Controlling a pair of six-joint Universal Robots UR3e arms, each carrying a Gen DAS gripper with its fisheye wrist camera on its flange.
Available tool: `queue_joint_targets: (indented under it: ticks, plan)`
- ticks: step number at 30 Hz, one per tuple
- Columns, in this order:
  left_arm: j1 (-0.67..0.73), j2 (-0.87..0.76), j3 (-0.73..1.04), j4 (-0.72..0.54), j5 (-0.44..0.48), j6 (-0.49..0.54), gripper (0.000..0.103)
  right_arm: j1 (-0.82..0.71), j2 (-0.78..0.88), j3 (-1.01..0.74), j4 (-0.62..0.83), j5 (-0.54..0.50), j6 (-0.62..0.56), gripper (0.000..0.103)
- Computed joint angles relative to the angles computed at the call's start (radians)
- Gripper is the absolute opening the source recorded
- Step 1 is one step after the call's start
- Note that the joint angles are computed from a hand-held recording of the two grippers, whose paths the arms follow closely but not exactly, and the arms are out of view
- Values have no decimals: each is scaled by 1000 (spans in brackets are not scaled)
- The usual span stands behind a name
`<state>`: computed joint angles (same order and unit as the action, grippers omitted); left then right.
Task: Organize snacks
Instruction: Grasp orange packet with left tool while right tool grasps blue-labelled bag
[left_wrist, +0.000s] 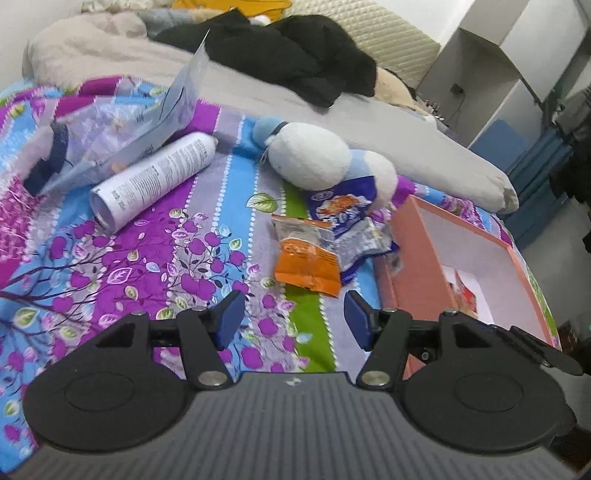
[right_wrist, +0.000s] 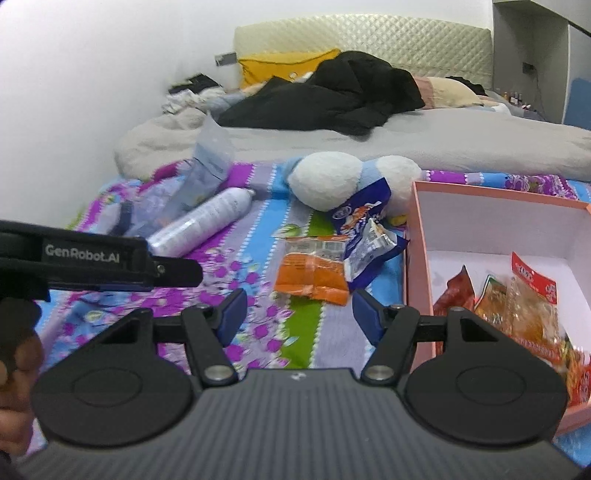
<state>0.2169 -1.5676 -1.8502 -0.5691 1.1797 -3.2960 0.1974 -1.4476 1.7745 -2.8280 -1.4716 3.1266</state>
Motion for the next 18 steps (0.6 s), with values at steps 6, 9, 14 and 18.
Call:
queue_joint_targets:
  ticks: [6, 9, 14, 18]
  plan:
    - [37, -261, 88, 139, -74, -23, 65, 36, 243, -250, 21, -106, -22, 63]
    - [48, -384, 148, 156, -124, -23, 65, 45, 359, -412, 81, -159, 0, 59]
    - [41, -539, 202, 250, -197, -26, 65, 47, 553, -680, 154, -204, -20, 55]
    - [20, -622, 253, 294, -213, -40, 65, 38, 689, -873, 208, -223, -46, 51]
